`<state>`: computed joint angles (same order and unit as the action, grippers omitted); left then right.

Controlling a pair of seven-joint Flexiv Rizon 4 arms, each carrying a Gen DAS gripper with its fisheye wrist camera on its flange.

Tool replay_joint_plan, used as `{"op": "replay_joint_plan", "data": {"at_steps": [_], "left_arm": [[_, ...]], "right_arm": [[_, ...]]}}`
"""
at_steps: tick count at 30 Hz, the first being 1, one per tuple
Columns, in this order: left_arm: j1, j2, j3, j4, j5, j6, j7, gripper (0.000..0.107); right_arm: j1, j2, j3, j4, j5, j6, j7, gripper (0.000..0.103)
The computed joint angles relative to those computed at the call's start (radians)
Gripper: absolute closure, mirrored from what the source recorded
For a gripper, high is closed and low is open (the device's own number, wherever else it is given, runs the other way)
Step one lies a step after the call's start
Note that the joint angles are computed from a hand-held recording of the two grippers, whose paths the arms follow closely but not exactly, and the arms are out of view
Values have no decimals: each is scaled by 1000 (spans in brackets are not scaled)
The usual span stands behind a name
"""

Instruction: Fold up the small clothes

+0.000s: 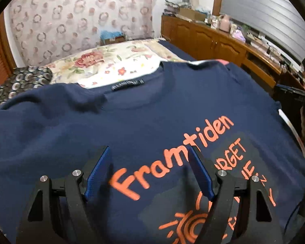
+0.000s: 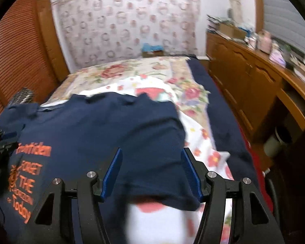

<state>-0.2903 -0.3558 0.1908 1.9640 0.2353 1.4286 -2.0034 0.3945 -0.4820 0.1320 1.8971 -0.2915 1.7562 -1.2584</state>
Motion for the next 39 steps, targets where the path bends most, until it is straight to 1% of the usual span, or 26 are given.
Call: {"op": "replay_joint_plan", "data": {"at_steps": [4,6,9,10,12,13,14,16,17,18,19,21,22,23,24,25,26,27,28,31,32,33,34,36,37,39], "left_arm": [[7,-17,-17,-13,-17,-28,18,29],[9,-21,-19,-18,-19,-38,23,29],[-18,-27,8,-30,14,-49,-4,28],[-18,-26,8,-30,19,-47,-8,28],[-17,-27,8,-29,25,-39,-18,26],[-22,-29,14,-31,33,-35,-27,25],[-22,-29,12,-32,34,-38,-28,24],[-10,-30,-1,-32,27,-38,-16,21],[-2,-31,-10,-32,20,-40,-5,19],[-4,-31,-10,-34,20,-47,-2,15],[-4,-33,-10,-37,19,-51,-1,11],[1,-36,-17,-42,10,-67,6,4],[4,-35,-19,-40,8,-65,8,4],[1,-37,-18,-44,9,-68,6,4],[2,-37,-18,-43,9,-67,6,4],[2,-37,-18,-43,9,-67,6,4],[2,-37,-19,-43,8,-66,6,4],[2,-37,-18,-43,9,-67,6,4],[1,-37,-18,-43,9,-67,5,4],[1,-37,-18,-43,10,-67,5,4],[1,-37,-18,-43,10,-67,5,4],[2,-37,-18,-43,9,-67,5,4],[2,-37,-18,-43,9,-67,5,4],[1,-37,-17,-44,10,-67,4,4],[1,-37,-17,-44,10,-67,4,4],[2,-38,-18,-44,10,-66,4,4]], "right_arm": [[-19,-5,46,-36,5,-78,26,42],[-51,-14,89,-62,11,-122,25,42],[-68,-18,130,-80,30,-158,19,42],[-91,-27,156,-92,38,-170,2,42],[-101,-32,181,-110,53,-203,-13,42],[-105,-33,192,-116,62,-218,-23,44],[-105,-32,199,-120,72,-230,-31,48],[-116,-32,209,-129,94,-245,-52,50],[-111,-31,210,-133,105,-252,-55,55],[-112,-31,214,-137,116,-258,-63,57],[-126,-35,237,-143,111,-262,-60,58],[-212,-41,313,-153,177,-276,-168,69],[-229,-44,321,-157,208,-278,-221,77],[-223,-42,295,-148,193,-265,-223,81],[-188,-41,245,-131,180,-240,-216,83],[-127,-29,167,-110,150,-215,-182,91],[-93,-23,121,-94,117,-196,-164,97],[-74,-18,108,-93,149,-194,-201,99],[-78,-11,108,-73,116,-171,-175,100],[-45,4,63,-41,94,-104,-152,101],[-49,7,67,-33,91,-80,-147,101],[-69,10,93,-29,93,-53,-152,101],[-61,12,86,-21,84,-23,-145,101],[-9,28,29,-2,70,34,-139,101],[-14,29,38,0,58,49,-138,101],[-71,21,110,-4,16,65,-138,101]]}}
